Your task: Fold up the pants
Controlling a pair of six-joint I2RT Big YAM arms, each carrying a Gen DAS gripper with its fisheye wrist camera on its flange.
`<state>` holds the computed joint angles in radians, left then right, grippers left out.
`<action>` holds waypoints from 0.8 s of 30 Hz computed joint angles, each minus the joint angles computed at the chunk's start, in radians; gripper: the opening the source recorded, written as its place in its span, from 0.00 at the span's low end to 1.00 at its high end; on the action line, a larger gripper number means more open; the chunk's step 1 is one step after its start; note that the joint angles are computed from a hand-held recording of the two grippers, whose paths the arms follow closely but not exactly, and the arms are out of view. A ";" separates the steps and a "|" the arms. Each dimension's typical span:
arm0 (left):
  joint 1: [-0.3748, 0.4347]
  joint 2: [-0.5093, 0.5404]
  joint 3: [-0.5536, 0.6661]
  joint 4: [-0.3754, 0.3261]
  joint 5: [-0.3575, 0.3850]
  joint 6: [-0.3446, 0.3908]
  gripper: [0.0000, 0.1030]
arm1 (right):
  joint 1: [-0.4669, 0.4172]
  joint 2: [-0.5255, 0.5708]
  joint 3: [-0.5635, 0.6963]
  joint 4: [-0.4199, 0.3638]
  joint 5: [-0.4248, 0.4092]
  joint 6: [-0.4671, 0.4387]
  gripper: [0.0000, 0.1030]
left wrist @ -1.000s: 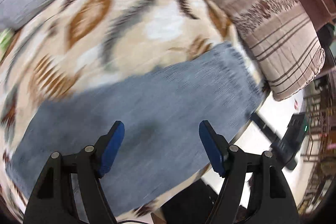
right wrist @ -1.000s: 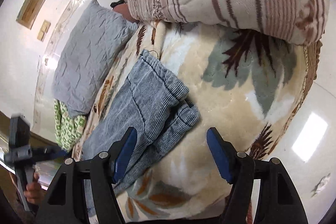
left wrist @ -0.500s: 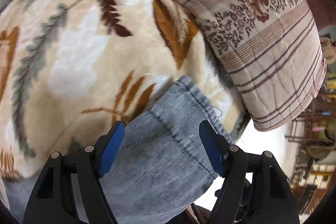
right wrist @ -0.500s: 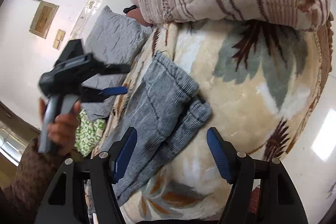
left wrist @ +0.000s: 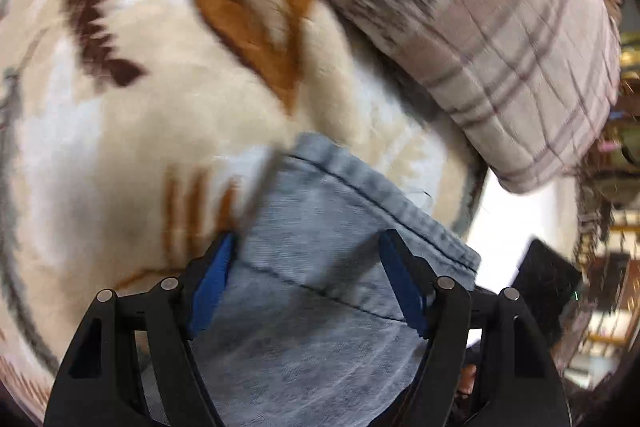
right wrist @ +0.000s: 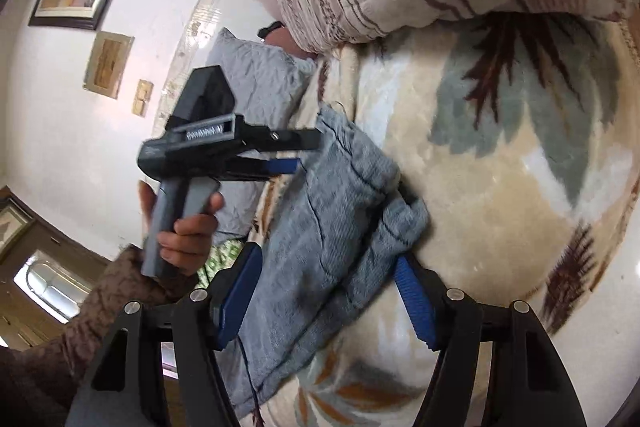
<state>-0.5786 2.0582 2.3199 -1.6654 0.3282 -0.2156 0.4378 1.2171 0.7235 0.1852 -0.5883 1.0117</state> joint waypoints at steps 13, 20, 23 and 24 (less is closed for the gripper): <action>-0.070 -0.109 -0.148 0.161 -0.090 0.048 0.27 | -0.019 0.077 0.044 0.007 -0.022 -0.004 0.21; -0.137 -0.186 -0.173 0.181 -0.249 0.015 0.18 | 0.035 0.011 0.153 -0.279 0.113 -0.267 0.18; -0.152 -0.222 -0.179 0.174 -0.295 -0.018 0.18 | 0.059 -0.021 0.182 -0.368 0.167 -0.353 0.17; -0.161 -0.232 -0.179 0.169 -0.313 -0.035 0.18 | 0.067 -0.029 0.189 -0.385 0.179 -0.368 0.17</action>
<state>-0.7392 1.8262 2.1412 -1.4959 0.0150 -0.2510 0.5043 1.1883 0.9127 -0.1997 -0.4095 0.6441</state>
